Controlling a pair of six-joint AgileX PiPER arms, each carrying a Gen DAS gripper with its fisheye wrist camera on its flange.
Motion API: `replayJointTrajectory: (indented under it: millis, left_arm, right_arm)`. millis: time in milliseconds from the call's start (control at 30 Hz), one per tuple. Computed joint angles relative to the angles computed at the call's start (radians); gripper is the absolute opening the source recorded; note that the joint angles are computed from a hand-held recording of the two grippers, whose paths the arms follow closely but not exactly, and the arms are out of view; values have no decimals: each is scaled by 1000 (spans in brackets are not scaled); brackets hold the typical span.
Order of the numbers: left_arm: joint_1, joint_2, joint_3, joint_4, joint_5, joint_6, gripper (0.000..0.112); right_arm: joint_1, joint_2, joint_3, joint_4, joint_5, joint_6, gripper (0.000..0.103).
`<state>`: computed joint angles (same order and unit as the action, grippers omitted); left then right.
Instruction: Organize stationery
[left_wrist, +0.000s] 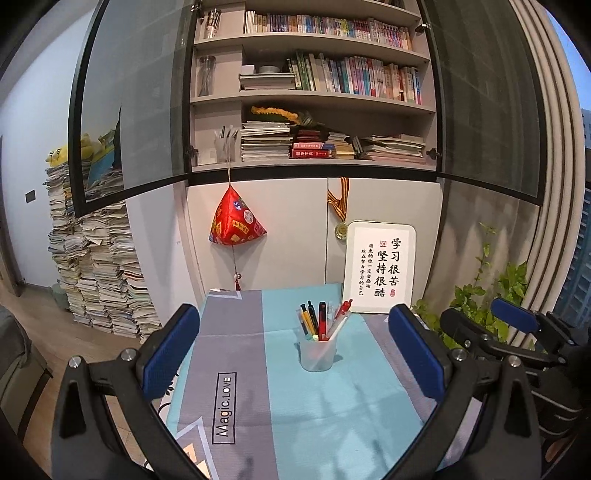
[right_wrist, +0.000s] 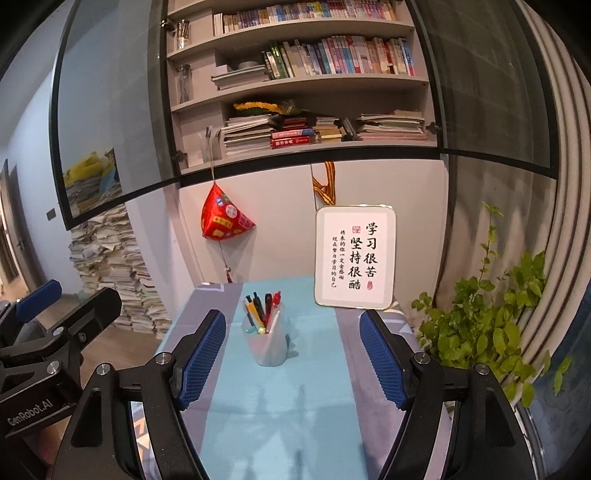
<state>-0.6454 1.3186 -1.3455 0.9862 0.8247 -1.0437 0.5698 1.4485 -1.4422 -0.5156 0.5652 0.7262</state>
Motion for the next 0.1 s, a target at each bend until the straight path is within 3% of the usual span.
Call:
replayJointTrajectory:
  millis: [100]
  left_arm:
    - [-5,0,1,4,5,-2,102]
  right_arm:
    - [-3,-5,6,9,-3,-6,76]
